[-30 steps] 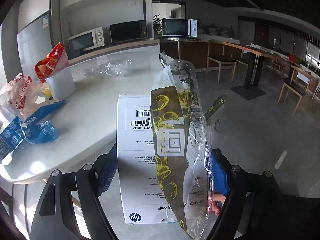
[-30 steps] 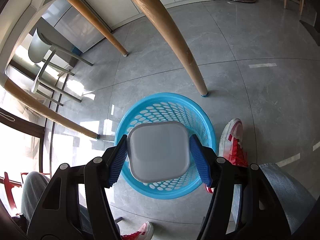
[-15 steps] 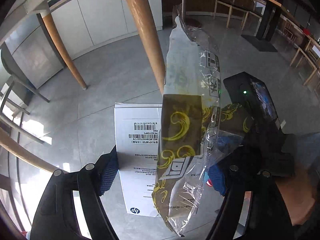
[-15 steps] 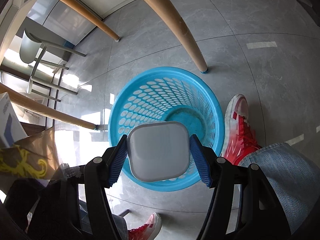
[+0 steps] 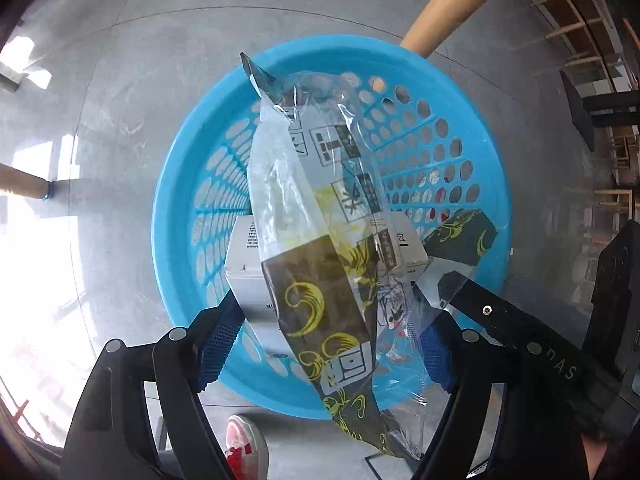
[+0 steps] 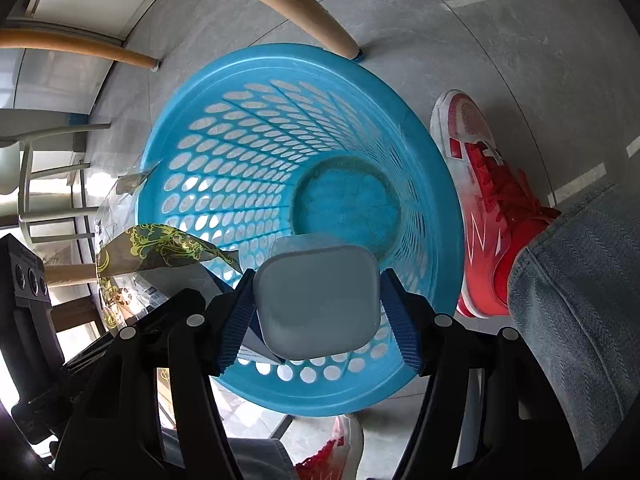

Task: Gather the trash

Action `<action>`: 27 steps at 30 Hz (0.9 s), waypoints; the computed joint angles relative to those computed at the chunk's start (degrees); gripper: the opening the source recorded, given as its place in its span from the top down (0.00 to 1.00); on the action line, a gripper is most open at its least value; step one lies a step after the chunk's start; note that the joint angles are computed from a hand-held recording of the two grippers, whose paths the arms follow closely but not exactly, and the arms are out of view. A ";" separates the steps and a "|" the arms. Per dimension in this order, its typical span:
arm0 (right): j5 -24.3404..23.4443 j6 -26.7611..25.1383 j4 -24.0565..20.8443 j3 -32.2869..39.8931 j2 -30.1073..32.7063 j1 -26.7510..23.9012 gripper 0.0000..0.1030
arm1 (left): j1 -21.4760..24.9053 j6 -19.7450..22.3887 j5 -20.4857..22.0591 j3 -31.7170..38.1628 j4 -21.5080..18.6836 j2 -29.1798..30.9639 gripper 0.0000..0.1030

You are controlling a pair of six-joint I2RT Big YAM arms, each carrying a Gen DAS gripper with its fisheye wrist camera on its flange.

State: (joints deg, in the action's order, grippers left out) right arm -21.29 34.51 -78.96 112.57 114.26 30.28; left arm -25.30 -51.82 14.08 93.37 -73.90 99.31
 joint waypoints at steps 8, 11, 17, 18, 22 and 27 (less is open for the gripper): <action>2.43 3.37 -1.02 1.65 -1.89 -0.23 0.25 | 0.50 -3.88 1.56 -1.92 -0.50 -3.74 0.08; 5.78 2.03 -2.52 4.38 -3.74 -0.09 0.24 | 0.01 -2.73 0.60 -1.25 -2.05 -6.33 0.06; 15.47 -2.89 -4.94 10.38 -10.46 0.58 0.11 | -4.17 0.53 0.04 2.51 -6.09 -11.52 0.06; 16.49 -3.66 -5.00 11.08 -11.90 0.71 0.11 | -5.27 1.22 -0.34 2.86 -6.64 -12.54 0.06; 18.97 -7.20 -3.35 12.30 -18.37 1.24 0.09 | -10.98 3.40 -6.08 7.07 -10.51 -15.44 0.06; 18.80 -9.72 -1.09 17.87 -22.50 2.14 0.08 | -20.05 5.28 -19.84 18.68 -18.30 -15.12 0.06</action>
State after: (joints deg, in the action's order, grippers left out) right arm -2.49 24.79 -80.05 130.44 91.76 32.42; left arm -45.35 -46.54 -5.76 112.05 -92.19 84.19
